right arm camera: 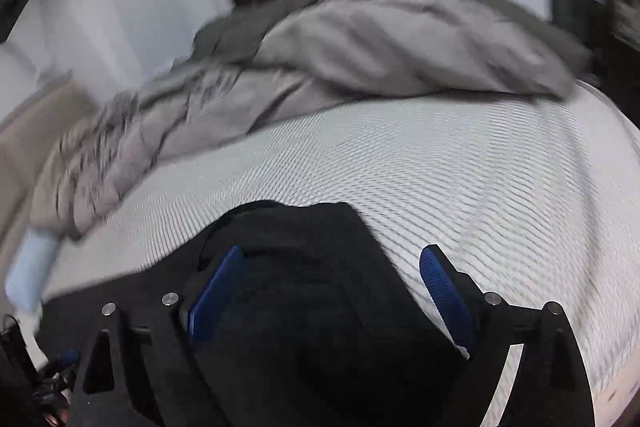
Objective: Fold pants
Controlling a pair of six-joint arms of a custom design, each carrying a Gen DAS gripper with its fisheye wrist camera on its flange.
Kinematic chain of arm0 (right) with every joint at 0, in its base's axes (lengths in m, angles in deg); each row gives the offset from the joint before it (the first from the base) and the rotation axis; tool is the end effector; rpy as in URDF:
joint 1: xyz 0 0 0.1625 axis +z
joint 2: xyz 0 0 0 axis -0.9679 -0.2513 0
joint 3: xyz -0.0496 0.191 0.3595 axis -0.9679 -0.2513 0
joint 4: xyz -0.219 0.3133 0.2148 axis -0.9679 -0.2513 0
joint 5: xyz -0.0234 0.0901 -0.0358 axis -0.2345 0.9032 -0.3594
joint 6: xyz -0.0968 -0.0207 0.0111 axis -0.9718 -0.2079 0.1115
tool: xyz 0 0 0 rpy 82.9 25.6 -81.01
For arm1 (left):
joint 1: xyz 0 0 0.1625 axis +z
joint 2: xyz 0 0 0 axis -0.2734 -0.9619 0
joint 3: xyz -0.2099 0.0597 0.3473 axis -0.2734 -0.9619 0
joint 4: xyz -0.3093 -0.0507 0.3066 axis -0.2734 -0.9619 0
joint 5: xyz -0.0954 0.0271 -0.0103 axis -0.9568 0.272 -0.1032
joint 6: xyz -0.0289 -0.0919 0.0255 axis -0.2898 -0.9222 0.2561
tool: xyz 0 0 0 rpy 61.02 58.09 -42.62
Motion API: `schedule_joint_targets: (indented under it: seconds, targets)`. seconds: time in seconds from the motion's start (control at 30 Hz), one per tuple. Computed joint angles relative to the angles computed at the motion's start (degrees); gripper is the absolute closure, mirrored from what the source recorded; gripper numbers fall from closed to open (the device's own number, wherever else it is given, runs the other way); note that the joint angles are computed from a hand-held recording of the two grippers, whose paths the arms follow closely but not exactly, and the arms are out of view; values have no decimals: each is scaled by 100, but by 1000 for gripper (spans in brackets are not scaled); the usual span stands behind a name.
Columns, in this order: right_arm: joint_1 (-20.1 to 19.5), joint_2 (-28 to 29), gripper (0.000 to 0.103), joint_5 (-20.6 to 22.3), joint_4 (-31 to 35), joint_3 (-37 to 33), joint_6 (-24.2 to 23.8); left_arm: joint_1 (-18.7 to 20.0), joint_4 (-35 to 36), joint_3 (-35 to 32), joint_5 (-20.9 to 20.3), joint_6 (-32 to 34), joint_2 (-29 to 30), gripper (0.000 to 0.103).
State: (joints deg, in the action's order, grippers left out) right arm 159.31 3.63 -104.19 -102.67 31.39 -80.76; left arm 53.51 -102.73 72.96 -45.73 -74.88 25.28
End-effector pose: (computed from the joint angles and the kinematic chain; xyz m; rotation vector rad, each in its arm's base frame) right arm 0.0369 -0.7851 0.4837 0.6291 -2.4822 0.9611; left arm -0.4260 -0.6050 0.0051 0.0149 2.2967 -1.0158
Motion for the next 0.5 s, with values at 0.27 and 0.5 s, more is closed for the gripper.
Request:
schedule_joint_targets:
  seconds: [0.27,0.5]
  targets:
    - [43,1574,42,-534,1742,-2359,-91,-94,354,-79,106,-59,231,19]
    - [26,1235,65,-76,719,-1606,-16,106,51,61,75,259,49,18]
